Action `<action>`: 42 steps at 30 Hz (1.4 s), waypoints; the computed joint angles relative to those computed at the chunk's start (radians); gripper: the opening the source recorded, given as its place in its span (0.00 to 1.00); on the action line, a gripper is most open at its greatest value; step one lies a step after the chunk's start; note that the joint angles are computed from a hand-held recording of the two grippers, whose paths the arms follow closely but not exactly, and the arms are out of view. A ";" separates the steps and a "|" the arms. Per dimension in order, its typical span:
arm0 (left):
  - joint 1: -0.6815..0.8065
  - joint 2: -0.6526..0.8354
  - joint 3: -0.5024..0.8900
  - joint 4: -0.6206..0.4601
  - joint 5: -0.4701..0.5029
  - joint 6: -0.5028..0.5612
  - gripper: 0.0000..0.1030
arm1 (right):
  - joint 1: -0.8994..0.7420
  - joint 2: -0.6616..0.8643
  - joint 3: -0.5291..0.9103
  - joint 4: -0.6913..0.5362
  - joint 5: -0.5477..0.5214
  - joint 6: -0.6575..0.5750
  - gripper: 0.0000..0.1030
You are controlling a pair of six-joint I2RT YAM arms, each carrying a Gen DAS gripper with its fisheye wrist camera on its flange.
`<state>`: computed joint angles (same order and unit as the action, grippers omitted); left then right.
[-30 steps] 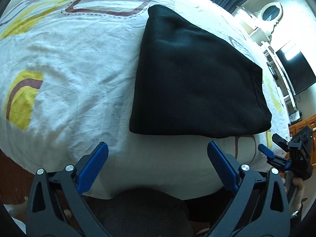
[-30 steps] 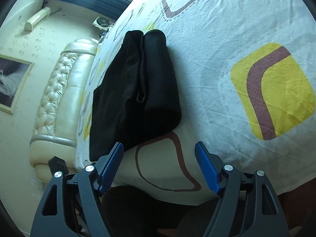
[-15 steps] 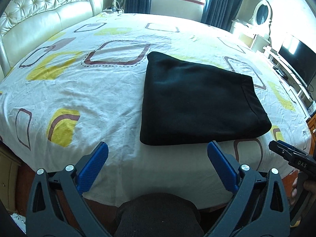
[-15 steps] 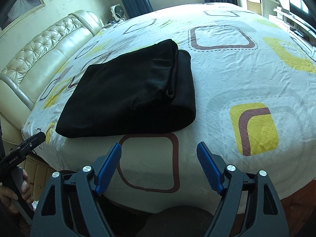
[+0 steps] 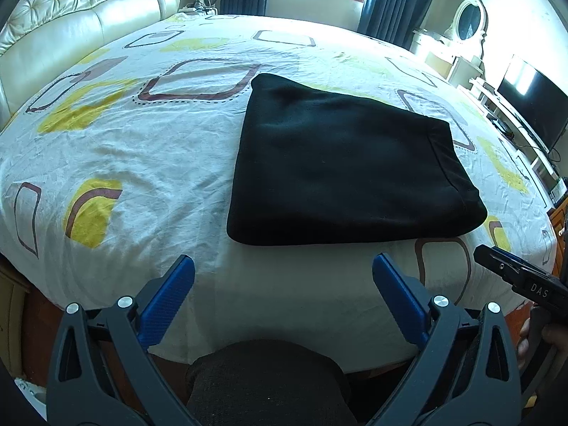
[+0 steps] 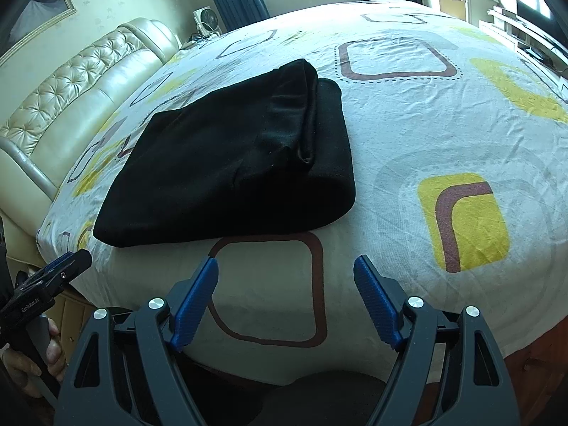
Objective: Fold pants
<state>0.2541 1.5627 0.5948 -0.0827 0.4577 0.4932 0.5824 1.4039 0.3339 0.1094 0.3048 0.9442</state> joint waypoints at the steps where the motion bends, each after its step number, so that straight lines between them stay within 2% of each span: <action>1: 0.000 -0.006 -0.006 0.007 0.001 0.001 0.97 | -0.001 -0.001 0.000 0.000 0.000 0.001 0.75; 42: -0.003 -0.040 -0.015 0.014 0.012 -0.005 0.97 | 0.010 0.038 0.016 0.012 -0.017 0.020 0.75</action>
<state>0.2516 1.5230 0.5795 -0.0687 0.4692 0.4884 0.5928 1.4416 0.3498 0.1210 0.2879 0.9637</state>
